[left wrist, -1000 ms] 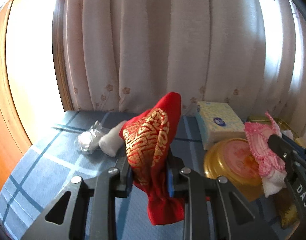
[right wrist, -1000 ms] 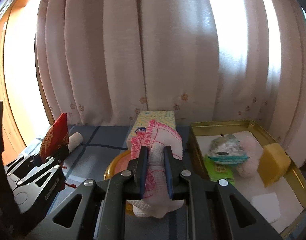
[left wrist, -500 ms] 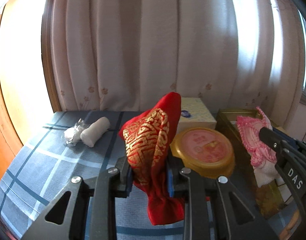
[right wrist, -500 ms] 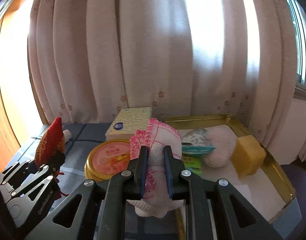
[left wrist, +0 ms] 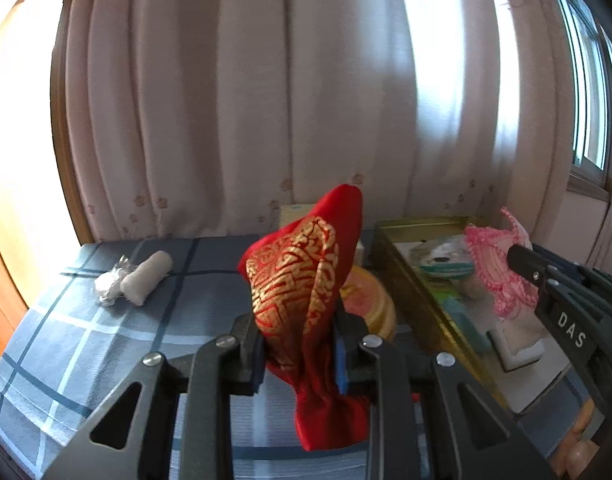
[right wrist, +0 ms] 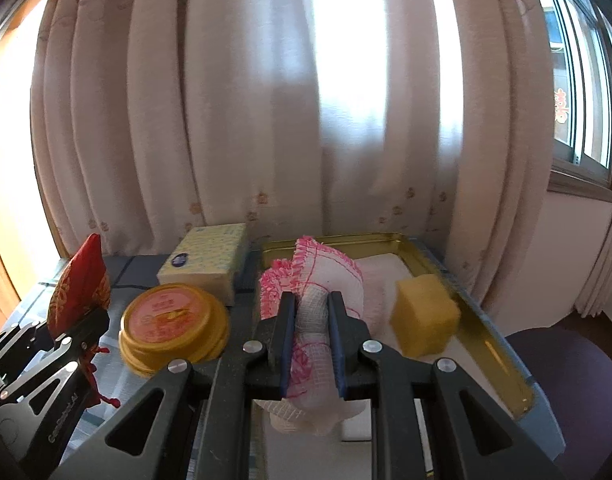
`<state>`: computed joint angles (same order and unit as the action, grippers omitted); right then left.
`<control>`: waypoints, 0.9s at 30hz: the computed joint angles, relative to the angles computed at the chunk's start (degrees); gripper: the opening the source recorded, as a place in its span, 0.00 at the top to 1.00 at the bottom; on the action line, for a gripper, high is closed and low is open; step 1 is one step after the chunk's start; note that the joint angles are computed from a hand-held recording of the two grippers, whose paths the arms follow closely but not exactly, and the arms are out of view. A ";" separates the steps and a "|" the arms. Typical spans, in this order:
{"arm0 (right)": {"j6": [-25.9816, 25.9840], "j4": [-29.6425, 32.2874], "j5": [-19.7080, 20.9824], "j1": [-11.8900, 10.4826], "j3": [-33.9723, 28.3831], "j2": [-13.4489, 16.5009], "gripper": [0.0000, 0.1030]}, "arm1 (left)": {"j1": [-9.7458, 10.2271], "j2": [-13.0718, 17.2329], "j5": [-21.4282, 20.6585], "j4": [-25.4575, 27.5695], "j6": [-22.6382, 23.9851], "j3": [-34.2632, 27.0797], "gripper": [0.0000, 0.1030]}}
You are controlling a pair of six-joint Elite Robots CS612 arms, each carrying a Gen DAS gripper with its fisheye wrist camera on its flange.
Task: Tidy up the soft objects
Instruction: 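Carry the mesh pad and red pouch in both grippers over the gold tray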
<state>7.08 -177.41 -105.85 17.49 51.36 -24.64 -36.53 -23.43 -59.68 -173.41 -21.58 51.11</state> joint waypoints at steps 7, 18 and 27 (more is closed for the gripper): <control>-0.43 -0.51 -0.58 -0.87 1.58 -0.91 0.82 | -0.83 1.08 -1.36 0.55 1.43 -2.53 0.76; -0.85 -0.29 -0.57 -2.35 2.49 -1.59 0.82 | -1.70 3.62 -3.45 1.93 4.27 -8.18 0.76; -2.15 1.19 -1.82 -3.51 1.45 -1.46 0.82 | -2.19 6.23 -6.19 4.93 5.74 -13.97 0.76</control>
